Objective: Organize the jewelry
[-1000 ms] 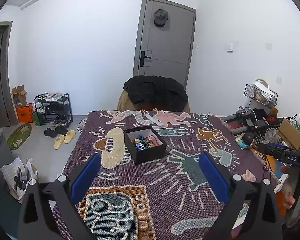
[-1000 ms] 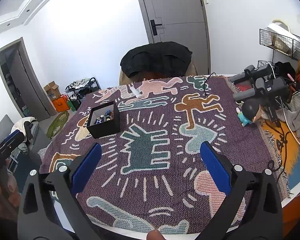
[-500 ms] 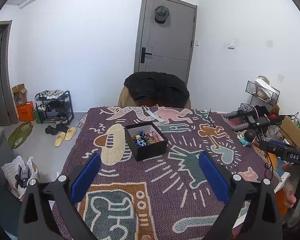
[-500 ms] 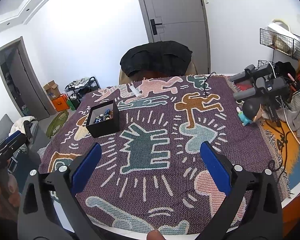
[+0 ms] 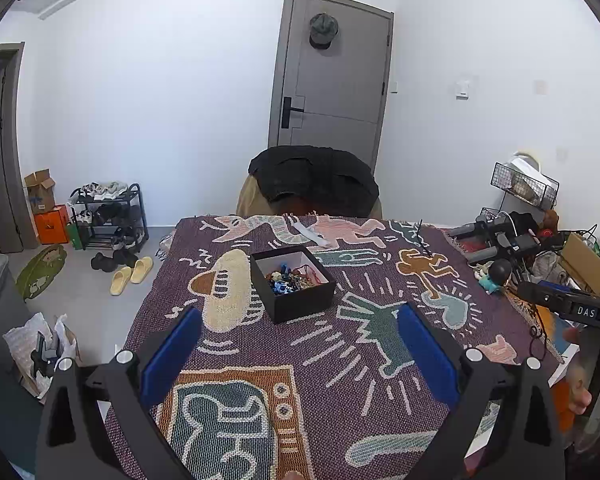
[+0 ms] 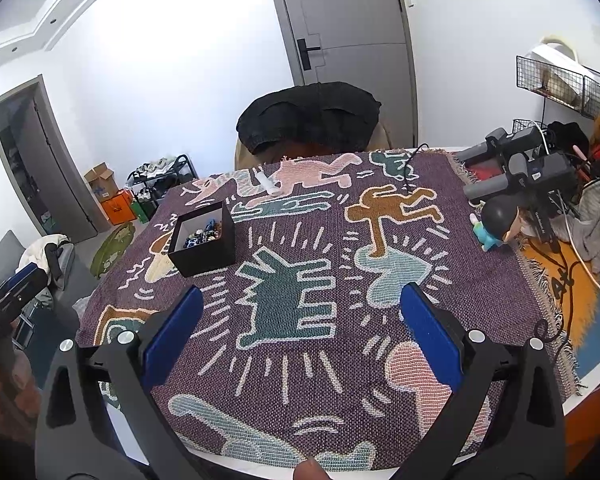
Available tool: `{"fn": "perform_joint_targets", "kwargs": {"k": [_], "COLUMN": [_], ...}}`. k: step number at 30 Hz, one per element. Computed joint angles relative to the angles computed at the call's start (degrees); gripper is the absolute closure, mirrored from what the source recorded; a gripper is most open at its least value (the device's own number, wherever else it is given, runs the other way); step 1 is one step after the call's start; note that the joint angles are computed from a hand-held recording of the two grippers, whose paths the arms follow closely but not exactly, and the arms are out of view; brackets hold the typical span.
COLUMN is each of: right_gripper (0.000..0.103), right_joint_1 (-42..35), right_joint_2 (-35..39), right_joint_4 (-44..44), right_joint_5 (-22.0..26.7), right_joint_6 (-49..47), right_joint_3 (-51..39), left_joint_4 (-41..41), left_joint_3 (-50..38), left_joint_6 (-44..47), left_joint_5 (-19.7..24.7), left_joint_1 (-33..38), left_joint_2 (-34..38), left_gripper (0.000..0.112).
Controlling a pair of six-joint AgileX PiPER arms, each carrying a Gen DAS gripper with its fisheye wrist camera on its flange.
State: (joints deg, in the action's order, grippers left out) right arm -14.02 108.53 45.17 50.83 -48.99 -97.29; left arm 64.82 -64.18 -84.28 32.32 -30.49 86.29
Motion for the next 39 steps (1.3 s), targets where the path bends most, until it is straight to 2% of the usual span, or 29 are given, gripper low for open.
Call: {"fn": "perform_joint_targets", "kwargs": {"k": [39], "right_gripper": [0.005], "right_joint_1": [-0.02], "right_joint_2": [-0.43], "right_joint_4": [-0.01], "right_joint_5": [-0.52], "right_joint_6": [-0.17], "right_joint_3": [0.42], "left_joint_4": [2.03], "left_joint_3": [-0.58], "left_joint_6": [-1.65], "left_joint_5": [1.56], "left_joint_1": [-1.31], "left_joint_2": [0.25], "left_gripper": [0.017]}}
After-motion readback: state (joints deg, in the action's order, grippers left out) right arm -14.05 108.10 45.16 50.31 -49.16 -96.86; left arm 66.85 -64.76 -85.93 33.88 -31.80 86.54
